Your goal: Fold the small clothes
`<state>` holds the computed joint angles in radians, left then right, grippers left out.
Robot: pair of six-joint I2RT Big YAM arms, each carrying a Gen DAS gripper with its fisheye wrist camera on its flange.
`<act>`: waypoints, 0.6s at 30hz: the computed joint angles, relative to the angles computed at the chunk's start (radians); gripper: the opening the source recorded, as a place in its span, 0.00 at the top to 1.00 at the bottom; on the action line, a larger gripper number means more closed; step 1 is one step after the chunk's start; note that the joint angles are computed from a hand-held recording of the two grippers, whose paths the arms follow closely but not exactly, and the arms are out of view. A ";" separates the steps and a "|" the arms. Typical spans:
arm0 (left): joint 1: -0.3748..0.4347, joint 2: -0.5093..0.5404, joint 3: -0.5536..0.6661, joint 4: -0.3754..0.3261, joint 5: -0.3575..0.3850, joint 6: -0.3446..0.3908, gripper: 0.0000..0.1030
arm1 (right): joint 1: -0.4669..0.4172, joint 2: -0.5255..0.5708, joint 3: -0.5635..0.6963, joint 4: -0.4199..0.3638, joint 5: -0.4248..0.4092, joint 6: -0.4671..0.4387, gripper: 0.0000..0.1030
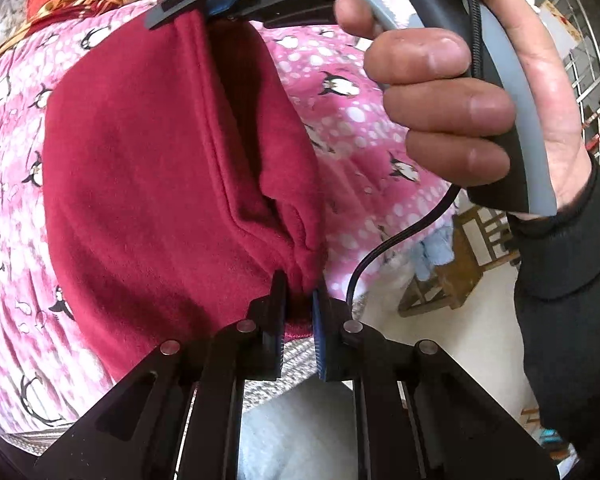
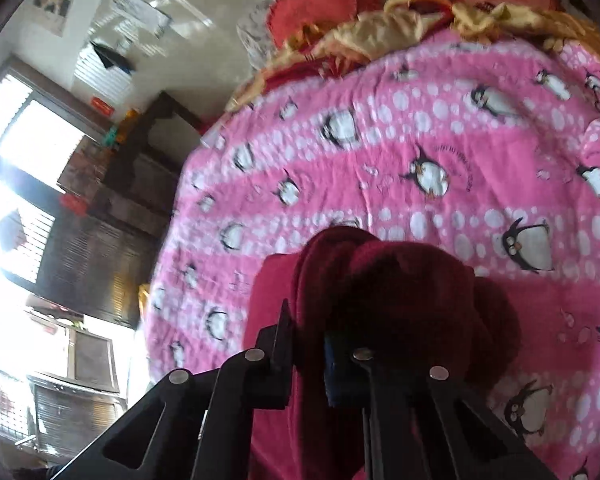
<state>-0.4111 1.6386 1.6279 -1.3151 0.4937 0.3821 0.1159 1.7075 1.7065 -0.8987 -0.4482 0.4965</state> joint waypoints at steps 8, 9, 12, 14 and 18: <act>-0.038 0.010 -0.019 0.022 -0.058 0.014 0.90 | -0.076 -0.015 -0.141 0.106 -0.091 0.108 0.91; -0.037 0.008 -0.019 0.024 -0.057 0.012 0.90 | -0.077 -0.032 -0.158 0.138 -0.094 0.113 0.91; -0.042 0.012 -0.027 0.033 -0.063 0.005 0.90 | -0.082 -0.043 -0.180 0.181 -0.077 0.135 0.91; -0.050 0.004 -0.041 0.051 -0.073 0.002 0.89 | -0.082 -0.008 -0.166 0.156 -0.074 0.142 0.91; -0.055 -0.009 -0.058 0.063 -0.075 -0.002 0.89 | -0.082 -0.013 -0.188 0.180 -0.079 0.178 0.91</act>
